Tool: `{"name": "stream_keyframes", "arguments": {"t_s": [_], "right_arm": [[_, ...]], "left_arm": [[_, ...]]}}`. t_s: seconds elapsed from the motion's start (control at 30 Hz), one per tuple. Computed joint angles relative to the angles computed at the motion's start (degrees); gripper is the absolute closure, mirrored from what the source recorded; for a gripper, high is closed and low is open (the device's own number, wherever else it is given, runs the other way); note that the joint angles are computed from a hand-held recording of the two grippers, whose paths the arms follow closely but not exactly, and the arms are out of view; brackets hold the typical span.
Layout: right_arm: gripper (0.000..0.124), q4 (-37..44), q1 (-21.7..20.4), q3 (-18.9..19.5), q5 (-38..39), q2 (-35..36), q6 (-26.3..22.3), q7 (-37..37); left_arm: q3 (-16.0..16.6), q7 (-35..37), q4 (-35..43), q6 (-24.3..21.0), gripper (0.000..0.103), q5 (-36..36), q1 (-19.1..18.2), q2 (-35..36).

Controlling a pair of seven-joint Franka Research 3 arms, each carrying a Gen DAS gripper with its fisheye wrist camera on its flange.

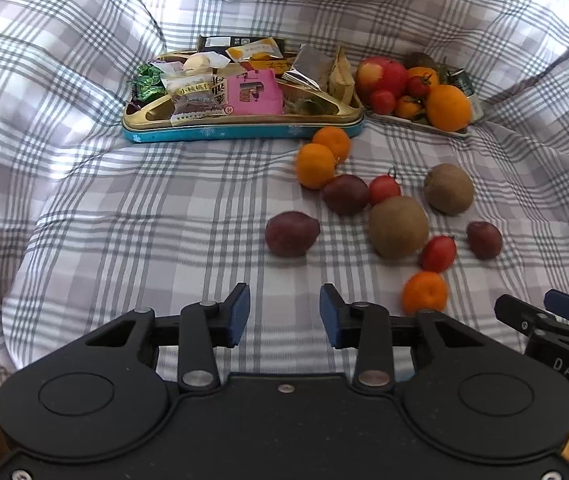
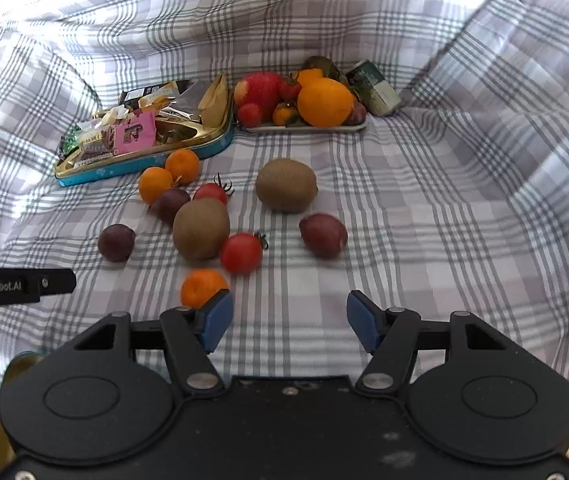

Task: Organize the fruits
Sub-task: 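Move the left tool toward the dark red plum and close on it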

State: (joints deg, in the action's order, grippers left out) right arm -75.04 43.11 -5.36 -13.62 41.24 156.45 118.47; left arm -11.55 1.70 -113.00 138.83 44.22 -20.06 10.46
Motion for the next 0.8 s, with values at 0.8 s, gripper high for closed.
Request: {"name": "stream_keyframes", "arguments": {"t_s": [0.8], "right_arm": [[0.065,39.8,-4.0,2.5,8.1,23.6,-18.4,-7.9]], "left_arm": [[4.1,7.2,7.2,5.0,0.056,-1.8,1.4,8.8]]}}
